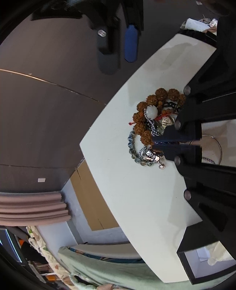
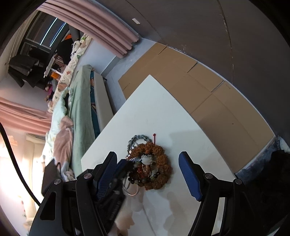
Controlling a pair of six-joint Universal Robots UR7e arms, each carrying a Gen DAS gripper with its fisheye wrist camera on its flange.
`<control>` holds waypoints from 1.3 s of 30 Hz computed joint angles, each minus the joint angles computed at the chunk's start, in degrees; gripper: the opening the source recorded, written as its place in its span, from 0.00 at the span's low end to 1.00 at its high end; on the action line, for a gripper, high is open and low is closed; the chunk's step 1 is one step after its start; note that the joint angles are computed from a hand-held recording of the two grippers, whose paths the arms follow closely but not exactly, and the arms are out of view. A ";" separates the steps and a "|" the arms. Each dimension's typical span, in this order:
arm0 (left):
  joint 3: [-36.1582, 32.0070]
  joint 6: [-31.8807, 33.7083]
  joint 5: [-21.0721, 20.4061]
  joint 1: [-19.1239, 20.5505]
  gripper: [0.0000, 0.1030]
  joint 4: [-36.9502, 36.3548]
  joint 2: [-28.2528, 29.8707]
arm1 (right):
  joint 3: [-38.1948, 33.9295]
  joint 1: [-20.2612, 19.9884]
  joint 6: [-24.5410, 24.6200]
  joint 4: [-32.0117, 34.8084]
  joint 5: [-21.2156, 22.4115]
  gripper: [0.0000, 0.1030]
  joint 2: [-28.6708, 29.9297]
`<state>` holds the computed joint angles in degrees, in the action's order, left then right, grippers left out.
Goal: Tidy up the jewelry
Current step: 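Close the left tool on the silver chain in the pile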
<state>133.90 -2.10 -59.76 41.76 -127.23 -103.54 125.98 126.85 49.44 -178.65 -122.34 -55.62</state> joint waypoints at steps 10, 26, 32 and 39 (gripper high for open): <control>-0.75 0.21 -1.58 0.17 0.00 -2.41 -2.46 | 0.29 0.30 -0.23 0.30 0.07 0.70 -0.08; -1.43 -0.66 0.44 -0.62 0.86 -0.70 -1.34 | 2.20 0.07 -0.19 -1.26 -0.66 0.70 -2.44; 0.51 2.56 3.47 -1.67 0.45 -1.24 -0.13 | 2.10 0.14 -0.64 -1.46 -1.00 0.70 -2.72; 2.75 4.86 5.11 -2.90 0.26 -2.06 0.44 | 2.23 0.08 -0.69 -1.51 -1.06 0.70 -2.91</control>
